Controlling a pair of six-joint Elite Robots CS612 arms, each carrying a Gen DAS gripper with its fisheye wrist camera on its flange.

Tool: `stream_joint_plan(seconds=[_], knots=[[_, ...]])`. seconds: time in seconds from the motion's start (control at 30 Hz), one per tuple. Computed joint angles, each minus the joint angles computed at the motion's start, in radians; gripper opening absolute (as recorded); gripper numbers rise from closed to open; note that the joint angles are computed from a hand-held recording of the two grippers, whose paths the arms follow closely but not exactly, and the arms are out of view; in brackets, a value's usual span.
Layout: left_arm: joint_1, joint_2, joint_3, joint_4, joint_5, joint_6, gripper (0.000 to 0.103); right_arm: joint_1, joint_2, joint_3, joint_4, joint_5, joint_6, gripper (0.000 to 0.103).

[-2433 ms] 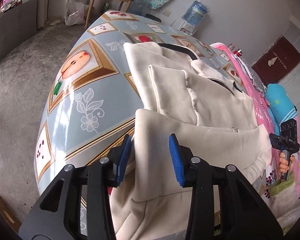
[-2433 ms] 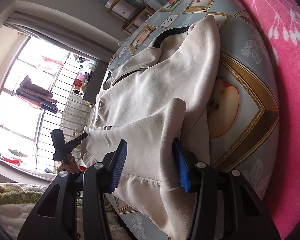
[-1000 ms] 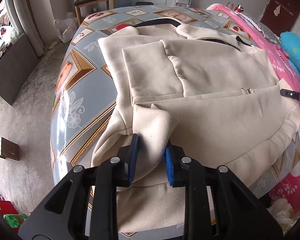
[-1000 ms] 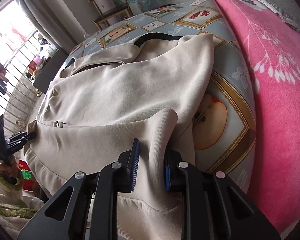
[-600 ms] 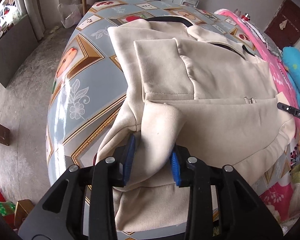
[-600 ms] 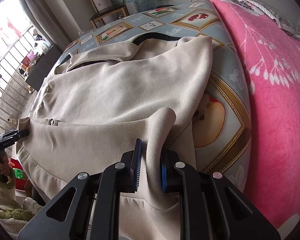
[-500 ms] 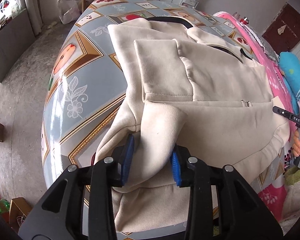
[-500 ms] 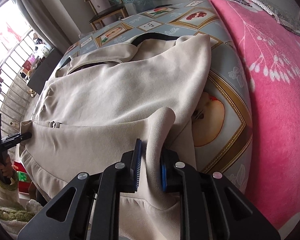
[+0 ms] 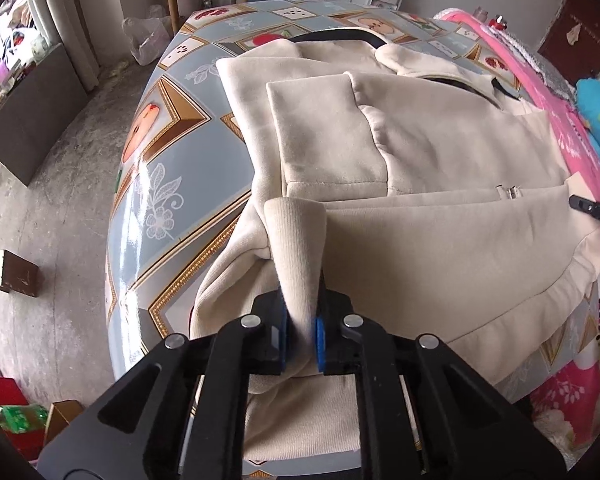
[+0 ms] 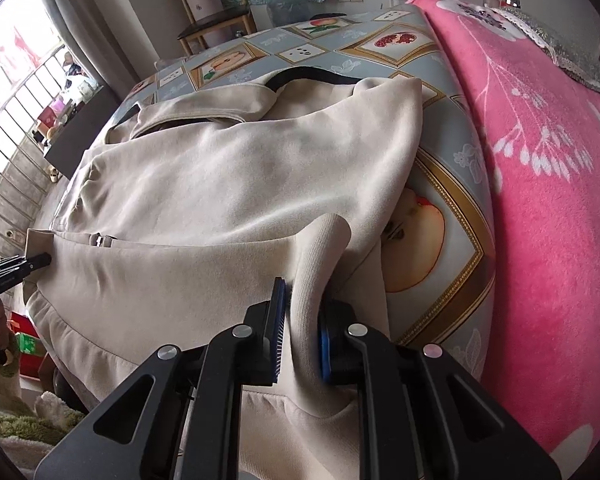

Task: Fold large clothes
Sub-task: 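Hold the second ribbed cuff with both grippers and lift it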

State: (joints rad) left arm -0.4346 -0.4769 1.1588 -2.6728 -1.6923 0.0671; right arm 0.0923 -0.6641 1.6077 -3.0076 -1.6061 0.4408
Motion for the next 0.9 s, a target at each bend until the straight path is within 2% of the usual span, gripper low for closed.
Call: stream_joint_plan(seconds=[0.1, 0.4, 0.9], knots=[[-0.014, -0.006, 0.008, 0.001, 0.058, 0.018, 0.010, 0.004, 0.006, -0.012, 0.015, -0.016, 0.010, 0.014], [-0.028, -0.015, 0.029, -0.028, 0.125, 0.037, 0.010, 0.028, 0.001, -0.025, 0.062, -0.103, 0.001, 0.014], [-0.029, -0.016, 0.033, -0.035, 0.127, 0.040, 0.010, 0.029, 0.006, -0.035, 0.075, -0.106, 0.031, 0.015]])
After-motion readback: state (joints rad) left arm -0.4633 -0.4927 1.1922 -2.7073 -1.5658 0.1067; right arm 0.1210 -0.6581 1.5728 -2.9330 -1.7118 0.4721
